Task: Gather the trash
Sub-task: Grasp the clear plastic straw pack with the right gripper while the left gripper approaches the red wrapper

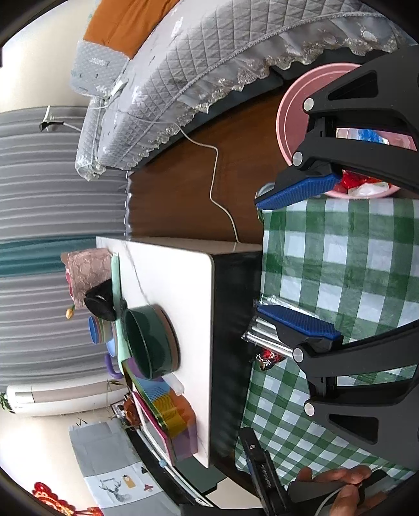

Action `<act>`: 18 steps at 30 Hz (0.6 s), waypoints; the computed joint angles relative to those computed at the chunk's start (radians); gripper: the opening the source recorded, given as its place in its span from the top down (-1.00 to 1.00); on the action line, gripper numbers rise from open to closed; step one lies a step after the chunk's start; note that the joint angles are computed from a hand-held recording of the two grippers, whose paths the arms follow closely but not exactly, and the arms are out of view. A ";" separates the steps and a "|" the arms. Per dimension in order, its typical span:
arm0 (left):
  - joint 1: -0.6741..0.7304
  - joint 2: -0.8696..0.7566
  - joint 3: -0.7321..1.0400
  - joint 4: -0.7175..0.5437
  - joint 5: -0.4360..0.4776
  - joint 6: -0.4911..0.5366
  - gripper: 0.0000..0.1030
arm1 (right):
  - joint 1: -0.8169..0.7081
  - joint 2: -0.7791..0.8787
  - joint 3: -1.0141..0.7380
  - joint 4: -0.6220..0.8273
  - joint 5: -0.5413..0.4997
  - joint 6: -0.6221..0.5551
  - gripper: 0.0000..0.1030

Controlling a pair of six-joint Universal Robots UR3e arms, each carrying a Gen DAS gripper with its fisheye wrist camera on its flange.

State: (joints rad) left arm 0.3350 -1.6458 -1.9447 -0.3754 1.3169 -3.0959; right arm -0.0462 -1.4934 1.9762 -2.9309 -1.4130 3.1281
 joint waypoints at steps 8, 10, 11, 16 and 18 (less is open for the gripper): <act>0.104 -0.040 -0.070 0.126 -0.056 0.074 -0.50 | 0.101 0.196 -0.097 -0.057 0.002 0.085 -0.20; 0.117 -0.045 -0.073 0.140 -0.062 0.079 -0.33 | 0.137 0.266 -0.138 -0.071 -0.008 0.102 -0.20; 0.123 -0.050 -0.067 0.136 -0.069 0.085 -0.29 | 0.149 0.294 -0.155 -0.074 -0.008 0.109 -0.20; 0.117 -0.082 -0.047 0.150 -0.041 0.121 -0.08 | 0.197 0.442 -0.255 -0.066 0.005 0.150 -0.42; 0.123 -0.095 -0.045 0.152 -0.058 0.128 -0.08 | 0.206 0.475 -0.280 -0.060 0.017 0.161 -0.45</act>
